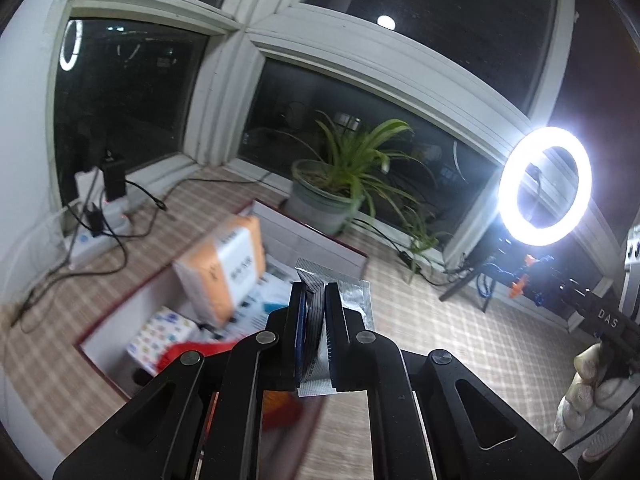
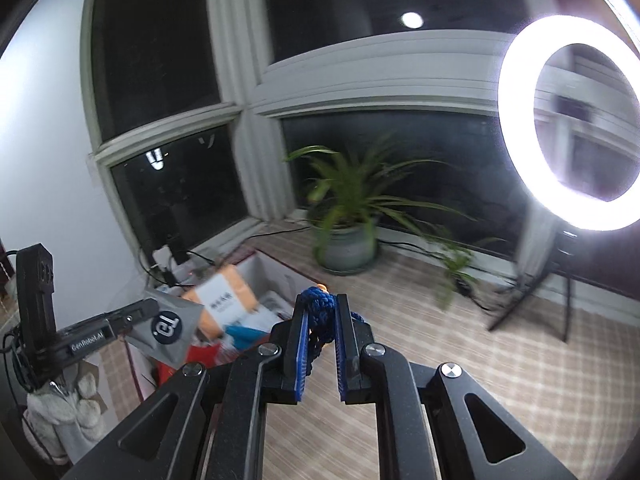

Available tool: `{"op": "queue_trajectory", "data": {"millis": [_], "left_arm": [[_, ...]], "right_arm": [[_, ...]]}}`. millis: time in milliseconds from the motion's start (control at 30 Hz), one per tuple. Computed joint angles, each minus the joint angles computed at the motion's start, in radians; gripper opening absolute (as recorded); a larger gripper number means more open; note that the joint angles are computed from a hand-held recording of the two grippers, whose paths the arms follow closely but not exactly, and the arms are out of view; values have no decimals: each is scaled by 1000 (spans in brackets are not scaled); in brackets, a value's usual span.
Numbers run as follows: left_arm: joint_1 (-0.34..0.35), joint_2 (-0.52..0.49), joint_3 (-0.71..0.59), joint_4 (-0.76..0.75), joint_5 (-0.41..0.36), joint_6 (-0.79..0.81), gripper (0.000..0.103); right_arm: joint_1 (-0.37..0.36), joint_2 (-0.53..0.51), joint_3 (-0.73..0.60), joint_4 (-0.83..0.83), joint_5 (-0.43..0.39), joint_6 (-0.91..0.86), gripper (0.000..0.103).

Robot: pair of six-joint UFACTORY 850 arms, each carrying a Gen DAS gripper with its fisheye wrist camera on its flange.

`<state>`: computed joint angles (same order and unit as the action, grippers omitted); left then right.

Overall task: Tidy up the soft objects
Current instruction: 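Carry the sachet and earplugs into the box and release both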

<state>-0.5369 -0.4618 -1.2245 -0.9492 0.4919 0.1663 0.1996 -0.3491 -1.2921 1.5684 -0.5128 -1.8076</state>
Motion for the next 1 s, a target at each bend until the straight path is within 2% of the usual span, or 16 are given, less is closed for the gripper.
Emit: {"op": "queue_trajectory", "data": {"millis": [233, 467, 733, 967, 1000], "left_arm": [[54, 5, 15, 38, -16, -23, 8], [91, -33, -28, 61, -68, -22, 8], [114, -91, -118, 34, -117, 35, 8], [126, -132, -172, -22, -155, 106, 9], [127, -136, -177, -21, -160, 108, 11]], "right_arm": [[108, -134, -173, -192, 48, 220, 10], [174, -271, -336, -383, 95, 456, 10], [199, -419, -539, -642, 35, 699, 13], [195, -478, -618, -699, 9, 795, 43], [194, -479, -619, -694, 9, 795, 44]]}}
